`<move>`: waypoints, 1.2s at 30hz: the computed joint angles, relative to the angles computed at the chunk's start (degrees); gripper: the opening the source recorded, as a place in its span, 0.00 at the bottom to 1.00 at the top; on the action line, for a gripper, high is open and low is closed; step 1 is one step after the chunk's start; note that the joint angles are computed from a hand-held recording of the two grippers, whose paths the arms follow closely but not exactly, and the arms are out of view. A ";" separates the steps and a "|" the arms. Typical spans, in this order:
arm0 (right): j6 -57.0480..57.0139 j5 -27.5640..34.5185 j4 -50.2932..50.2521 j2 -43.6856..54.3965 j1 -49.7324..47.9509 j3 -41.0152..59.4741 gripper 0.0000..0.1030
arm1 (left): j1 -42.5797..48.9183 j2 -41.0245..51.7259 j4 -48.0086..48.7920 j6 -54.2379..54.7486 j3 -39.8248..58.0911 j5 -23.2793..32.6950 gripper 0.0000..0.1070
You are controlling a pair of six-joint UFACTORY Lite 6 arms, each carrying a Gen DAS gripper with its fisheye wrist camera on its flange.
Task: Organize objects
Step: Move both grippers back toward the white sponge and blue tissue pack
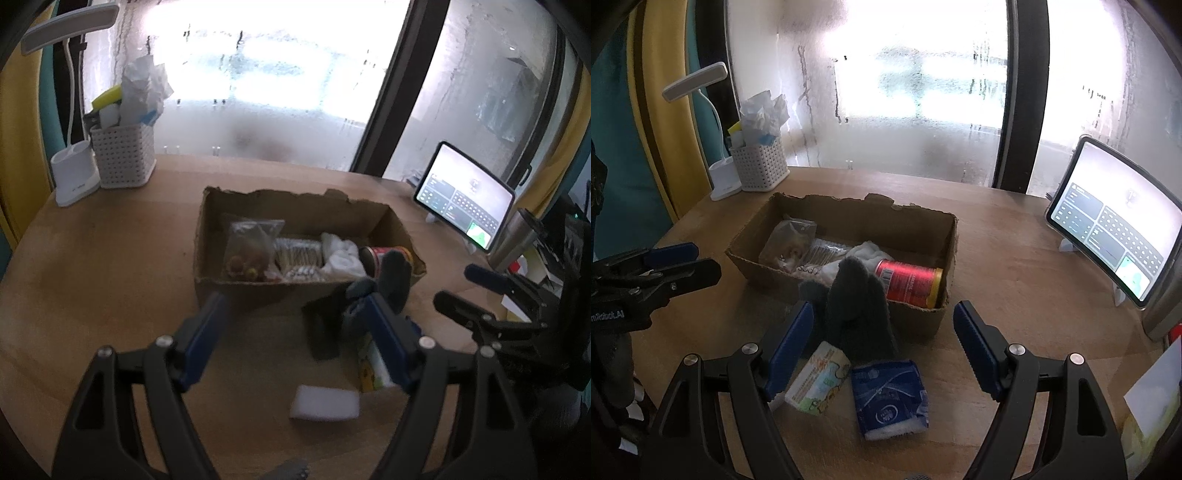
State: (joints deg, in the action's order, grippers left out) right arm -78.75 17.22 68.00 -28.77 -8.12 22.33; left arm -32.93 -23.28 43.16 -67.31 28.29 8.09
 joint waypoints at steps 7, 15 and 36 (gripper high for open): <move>-1.56 2.23 0.31 -2.76 -2.63 -2.95 0.87 | -4.52 0.10 14.35 -16.93 -2.18 1.29 0.92; -3.72 4.05 0.52 -4.92 -5.57 -6.00 0.87 | -9.00 0.91 19.91 -25.02 -2.74 4.51 0.92; -18.06 7.65 8.77 -2.72 -13.06 -11.62 0.87 | -15.09 8.13 35.14 -43.89 -3.84 6.49 0.92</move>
